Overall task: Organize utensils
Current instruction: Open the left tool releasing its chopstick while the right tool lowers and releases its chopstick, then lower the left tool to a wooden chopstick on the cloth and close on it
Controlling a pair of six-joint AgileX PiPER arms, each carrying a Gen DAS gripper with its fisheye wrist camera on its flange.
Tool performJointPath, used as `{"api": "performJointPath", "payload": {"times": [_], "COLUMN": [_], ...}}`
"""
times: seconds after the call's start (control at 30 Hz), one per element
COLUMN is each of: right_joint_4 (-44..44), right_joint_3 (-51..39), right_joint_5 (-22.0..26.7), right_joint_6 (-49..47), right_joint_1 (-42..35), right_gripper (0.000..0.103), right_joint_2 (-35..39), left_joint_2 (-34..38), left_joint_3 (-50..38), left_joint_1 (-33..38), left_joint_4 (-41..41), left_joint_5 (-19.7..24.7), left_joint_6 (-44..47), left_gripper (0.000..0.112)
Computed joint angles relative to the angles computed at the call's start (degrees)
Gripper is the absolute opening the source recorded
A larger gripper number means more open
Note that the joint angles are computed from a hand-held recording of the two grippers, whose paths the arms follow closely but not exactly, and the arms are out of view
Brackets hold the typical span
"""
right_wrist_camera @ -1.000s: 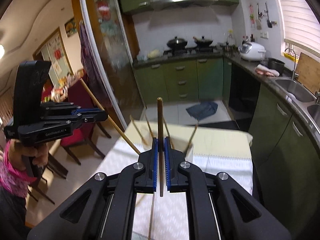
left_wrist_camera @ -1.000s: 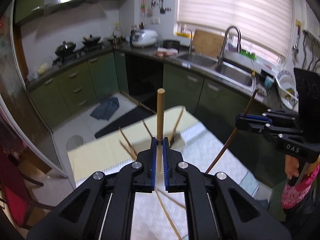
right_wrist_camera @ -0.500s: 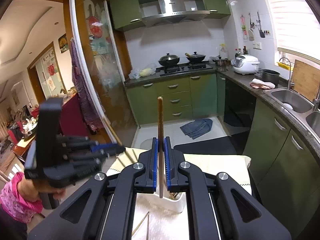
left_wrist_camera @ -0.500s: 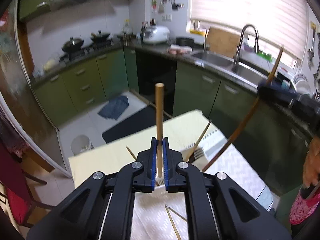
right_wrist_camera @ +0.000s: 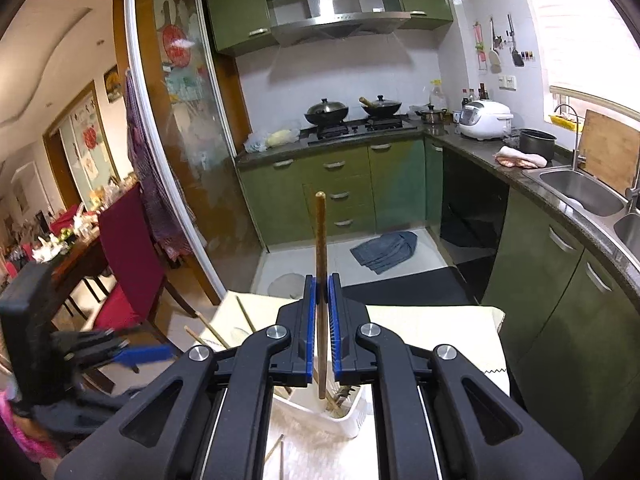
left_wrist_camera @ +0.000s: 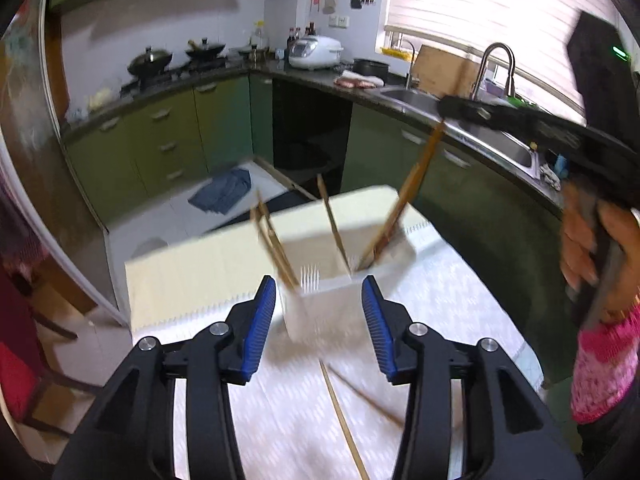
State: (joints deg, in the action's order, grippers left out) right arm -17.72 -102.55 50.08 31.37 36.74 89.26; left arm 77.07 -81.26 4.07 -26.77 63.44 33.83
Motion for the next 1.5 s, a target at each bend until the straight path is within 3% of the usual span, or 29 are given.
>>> {"api": "performJointPath", "payload": {"times": [0.3, 0.47, 0.6, 0.7, 0.93, 1.17, 1.27, 1.33, 1.5], "right_joint_4": [0.2, -2.7, -7.6, -14.6, -29.2, -30.3, -29.6, -28.7, -24.3], "right_joint_3": [1.7, 3.7, 10.5, 18.6, 42.5, 59.2, 62.2, 63.6, 63.7], "right_joint_5": [-1.0, -1.0, -2.5, -2.4, 3.4, 8.3, 8.7, 8.0, 1.1], "right_joint_6": [0.5, 2.9, 7.7, 15.1, 37.5, 48.6, 49.9, 49.7, 45.6], "right_joint_1": [0.2, 2.0, 5.3, 10.8, 24.3, 29.3, 30.3, 30.3, 25.4], "right_gripper": [0.008, 0.017, 0.019, 0.029, 0.029, 0.029, 0.029, 0.029, 0.037], "right_joint_2": [4.7, 3.9, -3.2, -10.9, -29.5, -45.9, -49.2, -50.0, -45.9], "left_joint_2": [-5.0, -5.3, -4.1, -1.6, 6.6, 12.7, 14.4, 15.1, 15.6], "left_joint_3": [14.9, 18.8, 20.8, 21.4, 22.0, 20.8, 20.3, 20.4, 20.9], "left_joint_1": [7.2, 5.7, -0.3, -3.9, -13.3, -17.1, -18.3, -18.8, -19.9], "left_joint_4": [0.5, 3.0, 7.2, 9.5, 17.6, 20.4, 21.6, 22.2, 24.1], "left_joint_5": [3.1, 1.5, -0.3, -1.7, -7.1, -9.1, -9.5, -10.0, -11.7], "left_joint_6": [7.0, 6.5, 0.8, -2.8, -14.5, -20.6, -22.8, -24.1, -25.8], "left_gripper": [0.049, 0.051, 0.054, 0.054, 0.054, 0.053, 0.04, 0.039, 0.024]}}
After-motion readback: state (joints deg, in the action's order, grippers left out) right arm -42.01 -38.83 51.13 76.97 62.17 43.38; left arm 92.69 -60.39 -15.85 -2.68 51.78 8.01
